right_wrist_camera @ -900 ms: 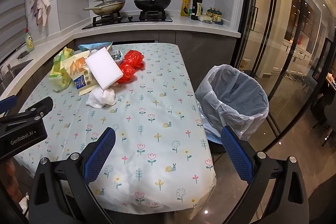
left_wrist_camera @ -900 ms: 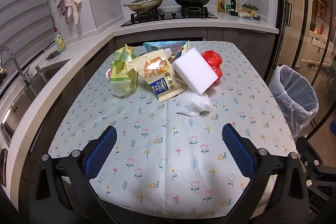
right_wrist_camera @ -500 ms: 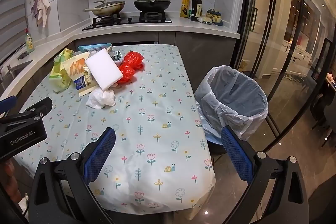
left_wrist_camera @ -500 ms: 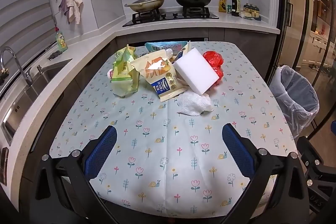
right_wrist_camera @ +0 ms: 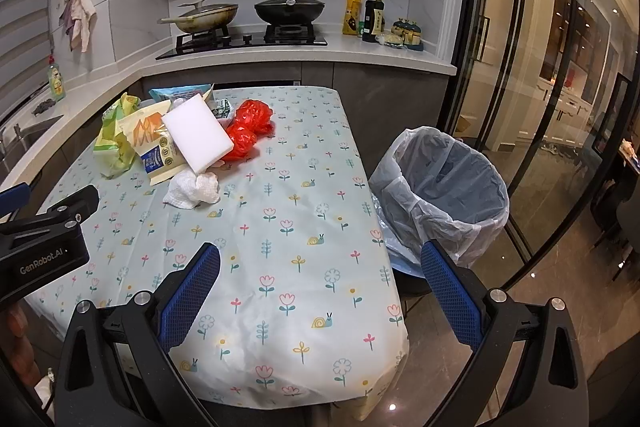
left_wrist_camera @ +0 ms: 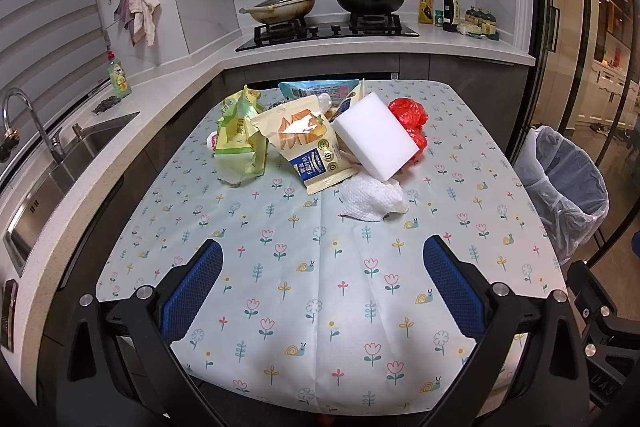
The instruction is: Collect trash
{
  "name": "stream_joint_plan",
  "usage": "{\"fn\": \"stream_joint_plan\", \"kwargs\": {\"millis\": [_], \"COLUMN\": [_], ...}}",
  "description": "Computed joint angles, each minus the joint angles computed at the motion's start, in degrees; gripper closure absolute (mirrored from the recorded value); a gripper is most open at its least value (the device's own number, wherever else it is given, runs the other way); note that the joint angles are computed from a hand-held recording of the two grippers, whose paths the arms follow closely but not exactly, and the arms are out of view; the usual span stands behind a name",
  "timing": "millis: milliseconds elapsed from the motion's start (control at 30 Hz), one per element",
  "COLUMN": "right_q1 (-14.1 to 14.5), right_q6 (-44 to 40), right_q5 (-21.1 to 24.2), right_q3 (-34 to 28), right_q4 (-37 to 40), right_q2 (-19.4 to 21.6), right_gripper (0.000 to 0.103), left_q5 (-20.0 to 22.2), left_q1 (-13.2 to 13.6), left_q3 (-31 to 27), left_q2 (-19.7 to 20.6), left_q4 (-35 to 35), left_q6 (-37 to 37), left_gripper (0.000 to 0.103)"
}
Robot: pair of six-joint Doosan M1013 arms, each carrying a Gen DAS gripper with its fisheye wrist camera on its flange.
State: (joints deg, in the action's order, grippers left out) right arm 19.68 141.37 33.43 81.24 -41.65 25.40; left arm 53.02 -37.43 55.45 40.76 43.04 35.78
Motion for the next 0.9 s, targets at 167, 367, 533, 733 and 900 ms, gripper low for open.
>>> {"fn": "stream_joint_plan", "kwargs": {"millis": [167,367,533,733,900], "right_q1": [0.02,0.07,0.07,0.12,-0.08], "right_q6": [0.56,0.75,1.03,1.11,1.21], "right_q5": [-0.07,-0.02,-0.13,-0.08,-0.18], "right_q3": [0.24,0.27,0.32,0.27,0.72], "right_q4": [-0.42,-0.62,-0.87,-1.02,-1.39], "right_q2": [-0.13,-0.14,-0.12,-0.08,-0.46], "right_gripper": [0.007,0.007,0.007,0.007,0.007], "left_q5": [0.02,0.15,0.14,0.24,0.27], "left_q1": [0.01,-0.01,-0.03,-0.05,-0.08], "left_q3": [-0.08,-0.25,-0.22,-0.35,-0.37], "left_q2": [0.01,0.08,0.08,0.15,0.17], "left_q4": [-0.1,-0.16,-0.09,-0.14,-0.06], "left_q6": [0.08,0.14,0.05,0.11,0.08], "left_gripper": [0.007,0.007,0.007,0.007,0.007]}}
